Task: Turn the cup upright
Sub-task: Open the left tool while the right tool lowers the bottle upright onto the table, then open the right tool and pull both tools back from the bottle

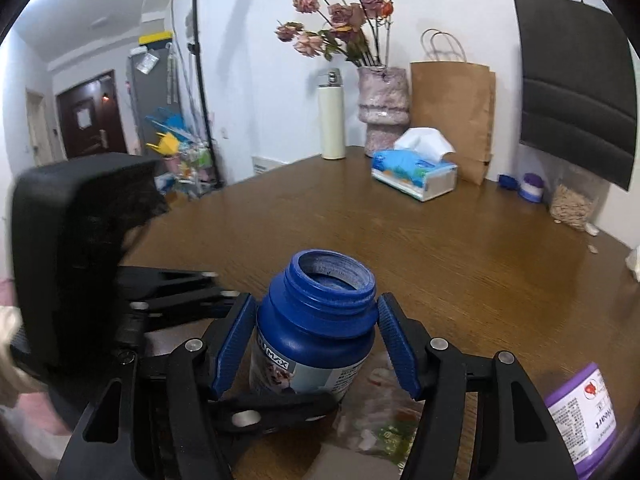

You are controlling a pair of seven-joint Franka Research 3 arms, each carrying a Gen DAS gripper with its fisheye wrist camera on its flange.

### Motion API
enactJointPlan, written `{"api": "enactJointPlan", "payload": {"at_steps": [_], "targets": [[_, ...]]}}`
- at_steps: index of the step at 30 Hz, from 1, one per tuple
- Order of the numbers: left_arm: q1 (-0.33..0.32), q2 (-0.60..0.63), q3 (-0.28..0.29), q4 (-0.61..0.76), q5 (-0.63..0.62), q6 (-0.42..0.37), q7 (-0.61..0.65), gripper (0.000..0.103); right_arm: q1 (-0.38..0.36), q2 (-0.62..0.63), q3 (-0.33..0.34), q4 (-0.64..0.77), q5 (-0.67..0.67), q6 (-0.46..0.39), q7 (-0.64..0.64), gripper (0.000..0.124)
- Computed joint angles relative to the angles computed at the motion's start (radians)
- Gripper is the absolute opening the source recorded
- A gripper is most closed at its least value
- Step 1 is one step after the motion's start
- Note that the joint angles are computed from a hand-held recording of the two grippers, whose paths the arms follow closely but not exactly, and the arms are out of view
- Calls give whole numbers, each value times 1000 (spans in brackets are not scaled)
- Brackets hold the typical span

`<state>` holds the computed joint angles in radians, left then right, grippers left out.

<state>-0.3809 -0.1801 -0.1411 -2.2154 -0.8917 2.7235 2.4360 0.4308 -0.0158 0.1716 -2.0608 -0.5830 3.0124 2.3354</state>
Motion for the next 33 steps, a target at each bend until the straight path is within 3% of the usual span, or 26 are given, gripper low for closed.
{"api": "enactJointPlan", "payload": {"at_steps": [3, 5, 7, 9, 11, 15, 17, 20, 24, 27, 31, 33], "targets": [[13, -49, 6, -47, 39, -23, -56, 80, 33, 2, -32, 7, -56, -5, 41, 67], [24, -85, 10, -84, 81, -22, -126, 94, 43, 5, -30, 12, -58, -8, 29, 68], [7, -122, 33, -126, 64, 11, -140, 96, 58, 5, -29, 7, 27, -22, -45, 68], [-8, -147, 45, -166, 60, 76, -152, 102, 51, 1, -24, 8, -44, -24, 25, 76], [-13, -160, 39, -207, 88, 168, -200, 103, 57, -4, -28, 0, -20, -9, 21, 83], [-16, -180, 59, -232, 162, 174, -302, 103, 42, -36, -5, -7, -132, -33, 127, 83], [-9, -204, 45, -256, 223, 207, -356, 103, 6, -122, 52, -47, -239, -98, 261, 83], [-20, -251, 46, -291, 276, 238, -418, 103, -65, -238, 146, -115, -262, -221, 376, 83], [101, -304, -76, -315, 420, 240, -630, 103, -85, -391, 196, -217, -160, -411, 446, 83], [95, -327, -89, -327, 474, 247, -680, 103, -103, -489, 230, -280, -71, -499, 488, 83], [36, -344, -61, -340, 512, 264, -704, 103, -118, -575, 269, -324, -18, -574, 537, 83], [35, -350, -68, -346, 547, 271, -731, 103, -119, -594, 274, -334, -13, -578, 540, 83]]}}
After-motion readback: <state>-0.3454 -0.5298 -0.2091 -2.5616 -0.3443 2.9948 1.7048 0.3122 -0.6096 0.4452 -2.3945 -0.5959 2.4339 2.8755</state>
